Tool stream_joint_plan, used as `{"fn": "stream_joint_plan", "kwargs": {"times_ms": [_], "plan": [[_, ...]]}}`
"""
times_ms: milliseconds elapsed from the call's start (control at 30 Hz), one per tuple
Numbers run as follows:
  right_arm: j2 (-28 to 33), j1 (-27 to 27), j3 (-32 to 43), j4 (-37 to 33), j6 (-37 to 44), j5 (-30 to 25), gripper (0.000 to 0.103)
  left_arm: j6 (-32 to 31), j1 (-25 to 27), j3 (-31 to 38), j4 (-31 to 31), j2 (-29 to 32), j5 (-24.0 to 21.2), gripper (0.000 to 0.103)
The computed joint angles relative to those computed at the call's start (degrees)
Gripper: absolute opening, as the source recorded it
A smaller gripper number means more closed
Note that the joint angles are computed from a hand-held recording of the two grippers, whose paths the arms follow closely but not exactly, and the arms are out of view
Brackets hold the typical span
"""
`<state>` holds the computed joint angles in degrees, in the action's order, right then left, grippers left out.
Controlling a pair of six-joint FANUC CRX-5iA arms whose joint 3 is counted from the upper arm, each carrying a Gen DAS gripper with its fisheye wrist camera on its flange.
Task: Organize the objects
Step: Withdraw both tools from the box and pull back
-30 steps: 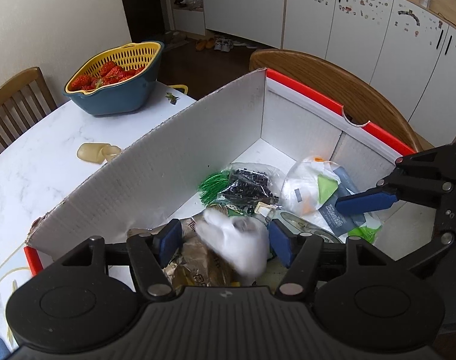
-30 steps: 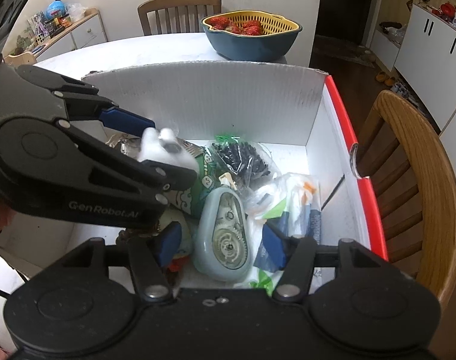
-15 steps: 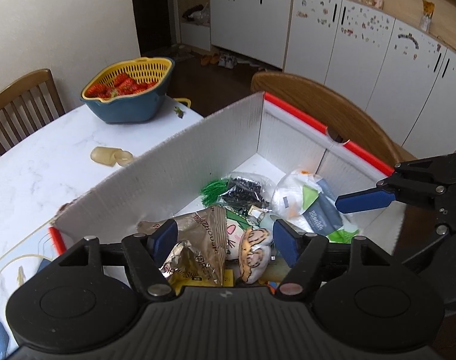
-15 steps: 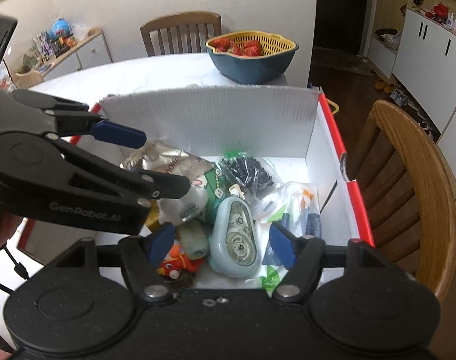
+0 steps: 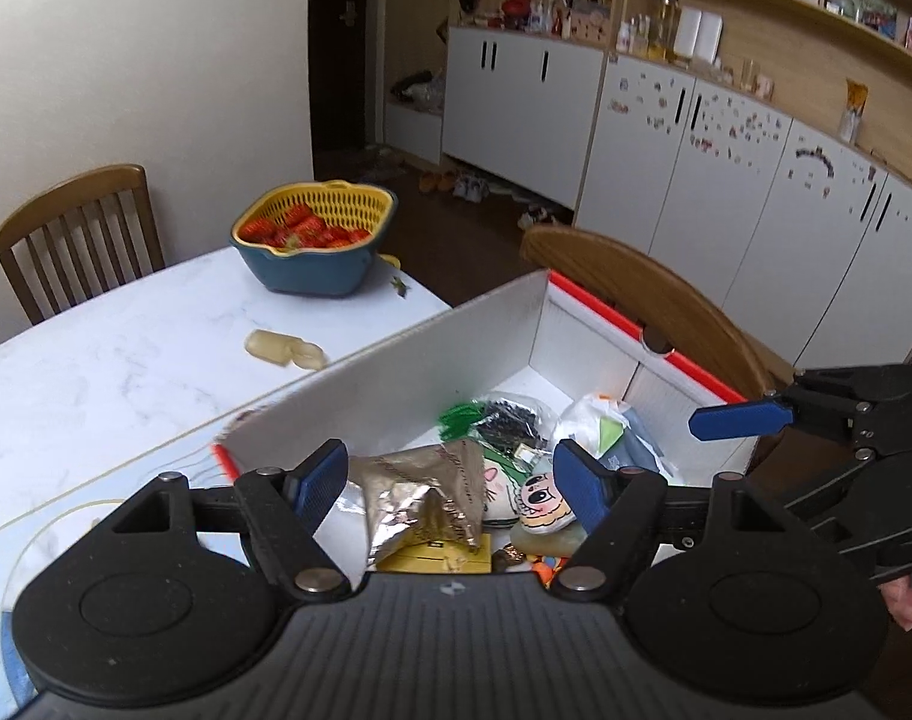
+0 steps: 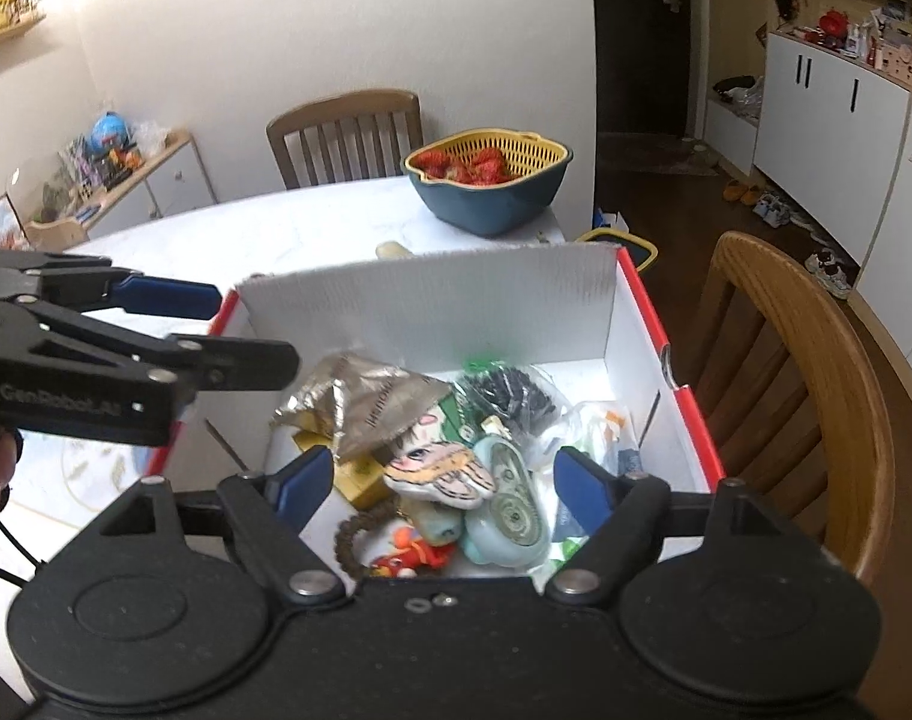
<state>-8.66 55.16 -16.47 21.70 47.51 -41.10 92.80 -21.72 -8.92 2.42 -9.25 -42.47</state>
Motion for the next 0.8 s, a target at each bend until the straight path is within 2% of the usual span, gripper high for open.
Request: {"fn": "stream_joint_plan", "kwargs": {"times_ms": [333,500,600,800], "plan": [[-1.93,5.64,-4.33,13.72,-18.18,1.93,0.086,-7.88,5.46,-7.22,7.15,-8.55,1.85,0.08],[-2.85,7.89,-7.32,22.35,-29.14,2.79,0.093,-13.37,8.63,-10.56,12.04,-11.92,2.01,0.089],[-3.27,8.95,-8.7,26.78,-34.61,2.55,0.097,-17.28,10.34,-12.63,15.65,-13.62,2.03,0.098],[-4.07,11.24,-10.6,33.19,-44.5,0.67,0.102,-24.08,13.08,-15.77,21.39,-15.88,1.1,0.103]]}}
